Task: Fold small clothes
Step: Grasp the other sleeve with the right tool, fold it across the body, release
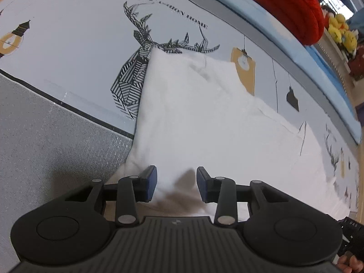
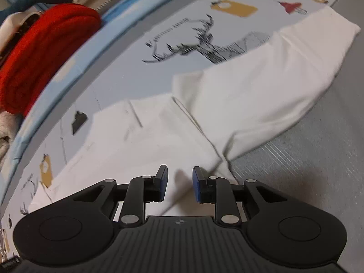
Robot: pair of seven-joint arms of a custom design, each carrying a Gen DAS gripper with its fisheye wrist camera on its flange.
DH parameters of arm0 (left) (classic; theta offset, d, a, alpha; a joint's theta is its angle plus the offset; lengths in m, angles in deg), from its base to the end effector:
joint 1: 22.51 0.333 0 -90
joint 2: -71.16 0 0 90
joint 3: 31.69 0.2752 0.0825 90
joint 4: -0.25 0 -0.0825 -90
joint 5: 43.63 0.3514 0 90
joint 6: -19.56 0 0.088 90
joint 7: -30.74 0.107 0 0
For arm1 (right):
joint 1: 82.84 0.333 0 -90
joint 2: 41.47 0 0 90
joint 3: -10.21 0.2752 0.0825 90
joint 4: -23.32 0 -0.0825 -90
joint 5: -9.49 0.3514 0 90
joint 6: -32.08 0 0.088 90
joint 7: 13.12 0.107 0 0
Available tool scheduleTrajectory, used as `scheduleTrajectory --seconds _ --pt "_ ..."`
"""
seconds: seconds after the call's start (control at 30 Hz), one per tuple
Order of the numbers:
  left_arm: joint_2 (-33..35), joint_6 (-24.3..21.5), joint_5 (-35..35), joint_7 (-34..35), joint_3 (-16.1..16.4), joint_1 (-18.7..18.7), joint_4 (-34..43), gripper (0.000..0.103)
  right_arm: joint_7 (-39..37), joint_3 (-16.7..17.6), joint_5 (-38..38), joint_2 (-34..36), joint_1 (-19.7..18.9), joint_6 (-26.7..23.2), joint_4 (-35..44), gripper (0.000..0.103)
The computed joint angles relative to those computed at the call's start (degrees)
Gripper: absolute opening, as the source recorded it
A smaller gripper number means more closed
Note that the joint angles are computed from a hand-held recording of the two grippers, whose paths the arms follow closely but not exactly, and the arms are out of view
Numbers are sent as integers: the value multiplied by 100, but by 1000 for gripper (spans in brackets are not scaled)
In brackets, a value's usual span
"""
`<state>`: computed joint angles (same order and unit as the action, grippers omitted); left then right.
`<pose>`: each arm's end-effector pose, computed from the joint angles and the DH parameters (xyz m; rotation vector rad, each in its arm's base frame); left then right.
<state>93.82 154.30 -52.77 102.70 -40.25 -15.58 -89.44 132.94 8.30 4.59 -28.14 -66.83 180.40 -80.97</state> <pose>0.6603 -0.0076 0.4352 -2.4994 1.6584 -0.6541 0.6041 0.1548 0.4449 -1.1410 2.3563 -0.2170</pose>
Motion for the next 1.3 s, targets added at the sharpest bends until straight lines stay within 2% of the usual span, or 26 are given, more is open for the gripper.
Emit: scheduleTrajectory --seconds 0.1,0.17,0.2,0.3,0.43,0.57,0.8,1.03,1.2,1.3 --pt "-159 395 128 190 -40 -69 -180 43 90 -27 -68 36 21 -247 103 24" --pt "-236 590 -2 507 -145 -49 -314 50 124 -56 -277 46 67 -193 136 25" --pt "-222 533 -48 595 -172 -57 -313 54 119 -71 -399 45 89 -149 138 28" --pt "-67 22 -131 670 -188 -97 -144 55 40 -54 -425 107 70 -182 177 34" --pt "-227 295 182 744 -126 -281 -313 55 -131 48 263 175 -96 -540 212 34" --pt "-395 632 287 984 -147 -363 -467 60 -142 -16 43 71 -34 -378 131 34" --pt "-510 980 632 1350 -145 -543 -599 60 275 -231 -743 -232 -57 -71 -149 35" --pt "-521 1039 654 1479 -152 -562 -643 62 467 -246 -1020 -505 -379 -12 -513 35" --pt "-547 1082 535 1623 -186 -537 -692 62 620 -335 -1198 -695 -694 4 -857 48" --pt "-545 1064 519 1643 -172 -541 -691 62 735 -400 -1130 -756 -932 11 -1064 50"
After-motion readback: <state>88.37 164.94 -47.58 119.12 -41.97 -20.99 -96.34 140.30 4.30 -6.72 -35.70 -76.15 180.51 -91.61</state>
